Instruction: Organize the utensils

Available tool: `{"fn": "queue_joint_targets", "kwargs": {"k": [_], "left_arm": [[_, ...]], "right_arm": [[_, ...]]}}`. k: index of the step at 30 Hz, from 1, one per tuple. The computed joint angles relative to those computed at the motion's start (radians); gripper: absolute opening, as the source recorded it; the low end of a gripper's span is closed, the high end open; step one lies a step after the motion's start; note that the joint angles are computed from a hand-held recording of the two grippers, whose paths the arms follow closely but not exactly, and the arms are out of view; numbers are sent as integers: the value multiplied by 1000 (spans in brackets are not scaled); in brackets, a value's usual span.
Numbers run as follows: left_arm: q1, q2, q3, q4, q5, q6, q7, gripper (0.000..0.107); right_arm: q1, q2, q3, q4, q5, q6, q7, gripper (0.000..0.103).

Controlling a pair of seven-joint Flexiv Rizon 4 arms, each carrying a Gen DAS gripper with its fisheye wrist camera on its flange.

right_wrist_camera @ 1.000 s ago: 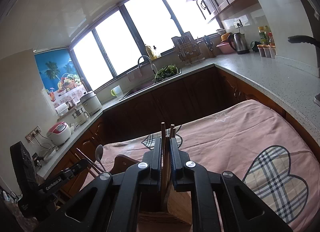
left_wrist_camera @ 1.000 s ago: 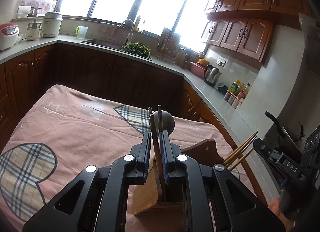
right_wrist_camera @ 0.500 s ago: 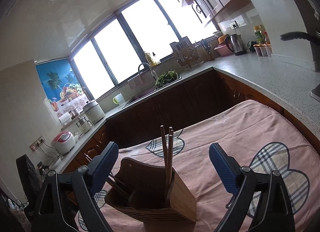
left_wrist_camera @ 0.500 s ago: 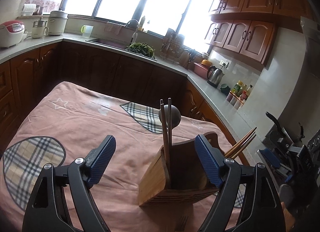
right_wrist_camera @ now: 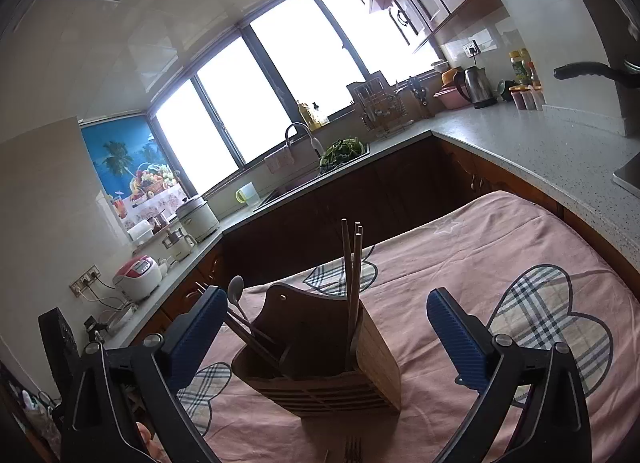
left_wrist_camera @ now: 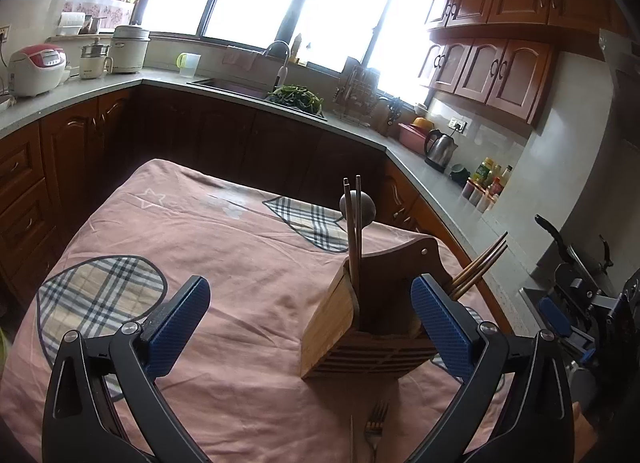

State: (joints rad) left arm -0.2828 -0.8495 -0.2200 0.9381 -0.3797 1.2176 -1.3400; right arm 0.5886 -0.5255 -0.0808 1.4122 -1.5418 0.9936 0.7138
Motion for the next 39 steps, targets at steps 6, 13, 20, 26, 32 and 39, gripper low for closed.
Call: {"fn": "queue_joint_targets", "kwargs": {"k": [6,13,20,26,32,39], "left_arm": [[35,101,-35,173,-7,90,53,103],[80,219,-82,378,-24,206,132,103],[141,314,-156,553,-66,299,195,103],[246,394,-288,707,-109,385,258,103],[362,459,-415,830,-99,444,286,103],[449,532,-478,947,-16,494,250,103]], "right_arm": [[14,26,14,32,-27,-16,22,102],[33,50,48,72,-49,-54,29,102],[64,83,81,124,-67,-119,19,102],[94,110,114,157,-69,-190,-31,103],[134,119,139,172,-56,-261,-98,103],[192,116,155,179,-40,-338,-169,103]]}}
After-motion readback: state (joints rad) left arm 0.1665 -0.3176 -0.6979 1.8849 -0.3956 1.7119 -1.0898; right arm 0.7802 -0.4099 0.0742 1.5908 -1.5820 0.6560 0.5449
